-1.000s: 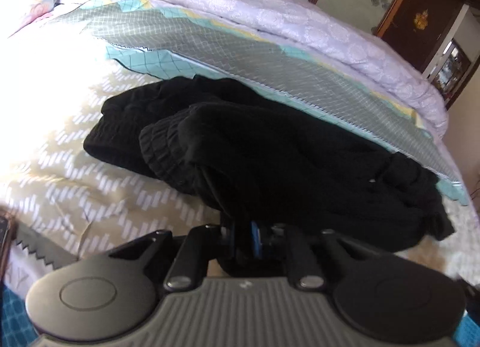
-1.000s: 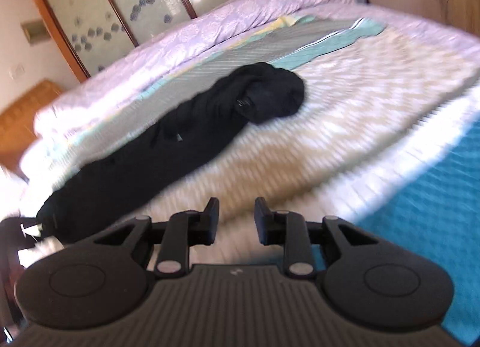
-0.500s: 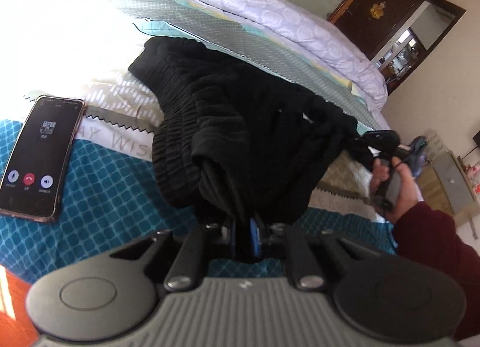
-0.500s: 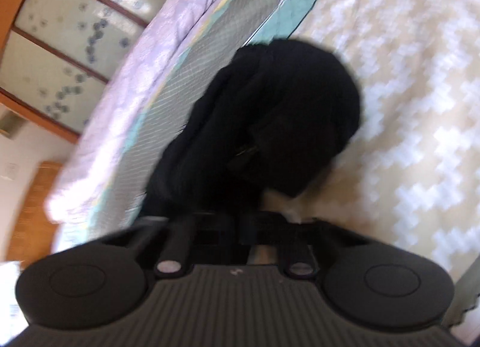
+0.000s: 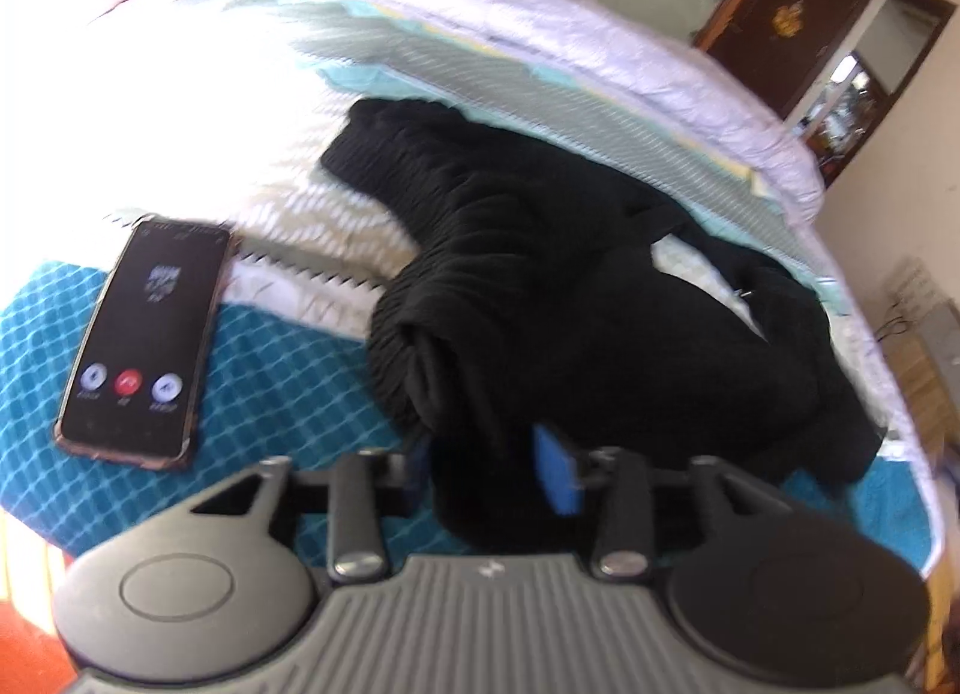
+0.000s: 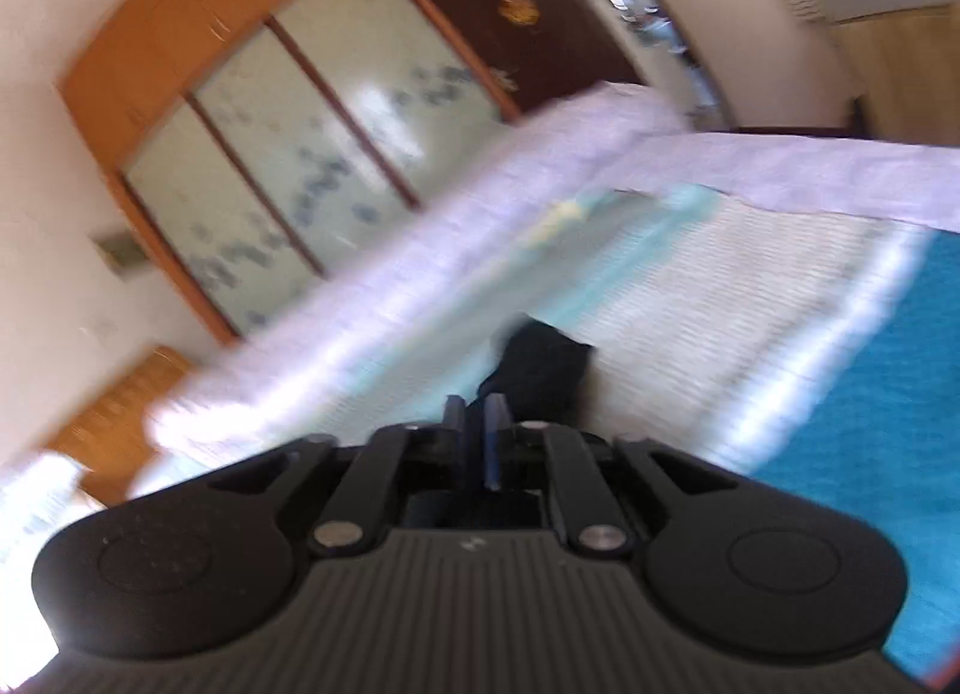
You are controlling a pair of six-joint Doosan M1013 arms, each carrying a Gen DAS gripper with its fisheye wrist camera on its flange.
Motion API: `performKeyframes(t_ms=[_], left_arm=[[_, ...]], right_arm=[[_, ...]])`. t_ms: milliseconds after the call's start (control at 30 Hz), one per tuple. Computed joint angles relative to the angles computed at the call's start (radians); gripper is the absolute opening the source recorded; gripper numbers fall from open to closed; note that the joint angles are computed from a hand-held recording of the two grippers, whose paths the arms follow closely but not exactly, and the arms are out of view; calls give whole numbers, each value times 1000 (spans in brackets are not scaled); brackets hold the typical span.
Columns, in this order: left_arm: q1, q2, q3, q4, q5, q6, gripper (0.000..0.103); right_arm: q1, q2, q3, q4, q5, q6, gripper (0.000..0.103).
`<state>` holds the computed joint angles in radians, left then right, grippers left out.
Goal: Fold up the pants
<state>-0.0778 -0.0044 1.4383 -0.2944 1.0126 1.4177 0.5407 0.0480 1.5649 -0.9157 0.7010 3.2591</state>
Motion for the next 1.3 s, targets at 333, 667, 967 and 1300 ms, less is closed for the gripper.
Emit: performKeyframes(t_ms=[333,667,967,1300], left_arm=[[25,22,15,-35,29,-85,87],[-32,63,-21,26,86,-109,87],[-3,134,-156,-35,91,-22,14],[77,314,-621,-117,15,-42,11]], right_arm=[[-82,54,-51,46,118,-81,42],[-266,341,-362,547,-3,-793,66],[-286,341,-372,674,-7,-797,10],[-312,223,-459,152,111,-138,9]])
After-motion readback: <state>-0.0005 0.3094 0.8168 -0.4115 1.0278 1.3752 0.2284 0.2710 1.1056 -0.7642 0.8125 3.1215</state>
